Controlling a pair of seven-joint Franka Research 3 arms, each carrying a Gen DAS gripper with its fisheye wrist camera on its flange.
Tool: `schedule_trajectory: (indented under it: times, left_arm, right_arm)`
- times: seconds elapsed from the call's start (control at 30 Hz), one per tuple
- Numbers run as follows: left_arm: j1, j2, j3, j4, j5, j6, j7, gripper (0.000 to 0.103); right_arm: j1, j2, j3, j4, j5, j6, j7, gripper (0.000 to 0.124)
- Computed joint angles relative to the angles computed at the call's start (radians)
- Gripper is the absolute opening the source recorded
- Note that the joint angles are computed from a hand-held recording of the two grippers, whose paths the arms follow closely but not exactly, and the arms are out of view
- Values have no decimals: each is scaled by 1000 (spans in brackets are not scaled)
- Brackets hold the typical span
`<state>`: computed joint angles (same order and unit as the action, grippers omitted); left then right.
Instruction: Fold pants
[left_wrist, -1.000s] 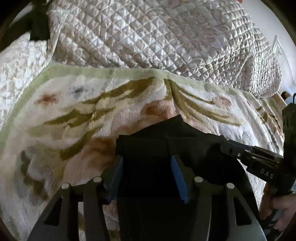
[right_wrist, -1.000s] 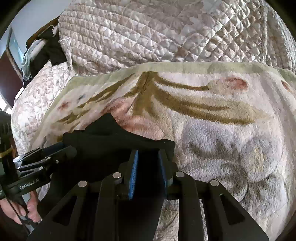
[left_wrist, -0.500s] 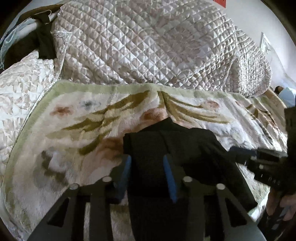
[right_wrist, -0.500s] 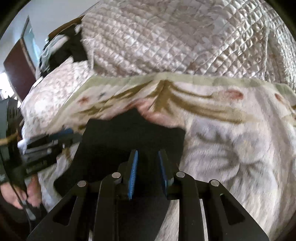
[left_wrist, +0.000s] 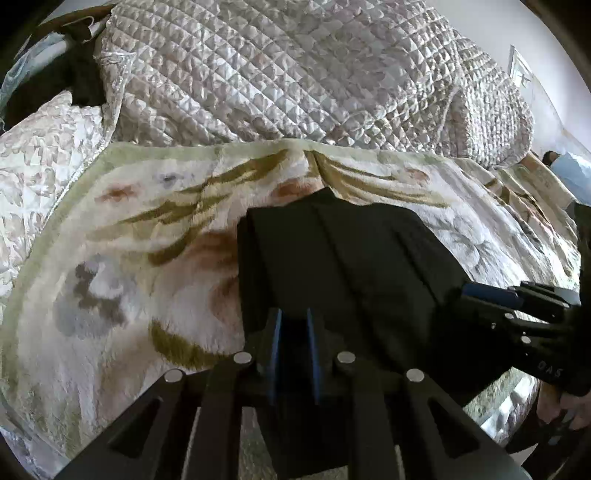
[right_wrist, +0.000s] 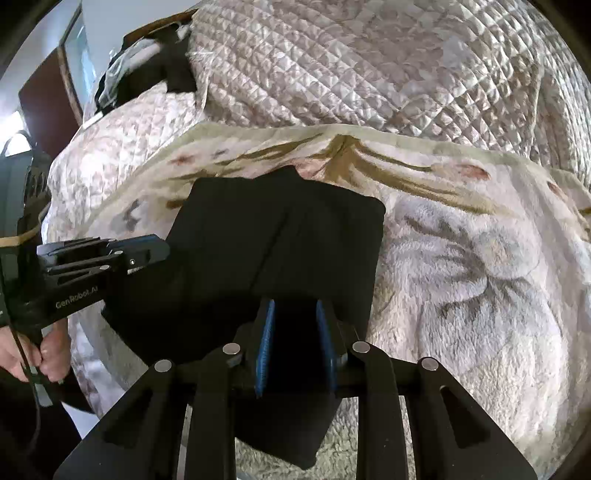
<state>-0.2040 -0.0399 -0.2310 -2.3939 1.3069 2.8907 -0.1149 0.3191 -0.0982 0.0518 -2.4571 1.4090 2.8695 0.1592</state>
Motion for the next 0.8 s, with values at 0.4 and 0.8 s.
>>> schedule_trajectory:
  times: [0.4, 0.8]
  left_arm:
    - [-19, 2, -10, 40, -77, -95, 49, 18]
    - [-16, 9, 4, 28, -104, -91, 71, 28]
  right_arm:
    - [-3, 10, 8, 29, 81, 23, -37, 24]
    - [-21, 14, -7, 39, 56, 9, 16, 24]
